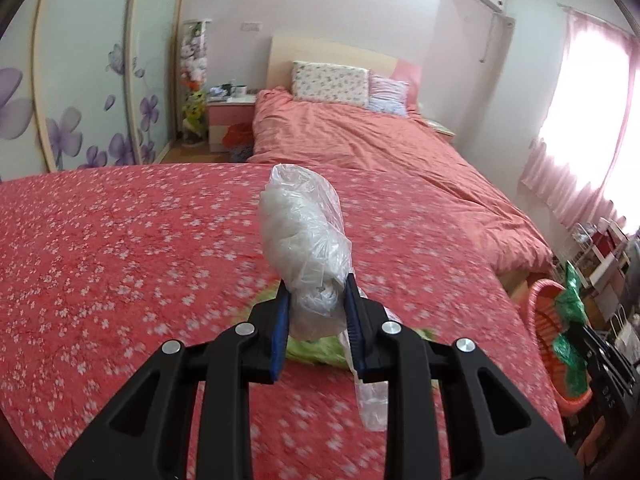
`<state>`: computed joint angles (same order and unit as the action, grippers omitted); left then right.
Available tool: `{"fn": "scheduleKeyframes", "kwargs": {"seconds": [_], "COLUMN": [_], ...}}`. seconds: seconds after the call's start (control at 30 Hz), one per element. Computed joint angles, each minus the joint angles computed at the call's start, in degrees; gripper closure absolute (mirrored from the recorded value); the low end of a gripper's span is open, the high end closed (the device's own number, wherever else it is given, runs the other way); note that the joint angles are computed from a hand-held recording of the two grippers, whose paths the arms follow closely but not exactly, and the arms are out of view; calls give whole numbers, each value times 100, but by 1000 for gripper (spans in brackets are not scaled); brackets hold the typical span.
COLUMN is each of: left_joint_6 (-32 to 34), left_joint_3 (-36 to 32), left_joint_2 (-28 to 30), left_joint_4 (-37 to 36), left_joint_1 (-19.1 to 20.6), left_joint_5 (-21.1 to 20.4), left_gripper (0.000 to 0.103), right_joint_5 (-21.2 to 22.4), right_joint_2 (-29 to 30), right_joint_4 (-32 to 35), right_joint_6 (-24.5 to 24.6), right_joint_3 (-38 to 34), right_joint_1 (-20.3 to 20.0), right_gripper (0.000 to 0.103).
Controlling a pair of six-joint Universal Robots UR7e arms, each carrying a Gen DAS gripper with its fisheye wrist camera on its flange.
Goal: Collect trash
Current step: 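Carry the green and clear bags into the orange basket and release them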
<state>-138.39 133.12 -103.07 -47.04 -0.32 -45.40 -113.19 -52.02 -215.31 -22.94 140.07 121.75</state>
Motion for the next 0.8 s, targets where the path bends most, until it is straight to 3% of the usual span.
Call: {"fn": "scheduleKeyframes", "kwargs": {"seconds": [0.27, 0.57, 0.8], "left_joint_6": [807, 2331, 3805], "left_joint_3": [125, 296, 380], "left_joint_2": [567, 1353, 2000], "left_joint_4": [-1281, -3343, -5341], "left_joint_1": [-49, 183, 576], "left_joint_5": [422, 959, 1279], "left_gripper": [77, 77, 77], "right_joint_5": [-257, -329, -258], "right_joint_2": [-346, -708, -926], "right_joint_4": [-679, -1298, -1526], "right_joint_6": [-190, -259, -378], "right_joint_3": [420, 788, 922], "right_joint_1": [-123, -581, -1015], "right_gripper": [86, 86, 86]}}
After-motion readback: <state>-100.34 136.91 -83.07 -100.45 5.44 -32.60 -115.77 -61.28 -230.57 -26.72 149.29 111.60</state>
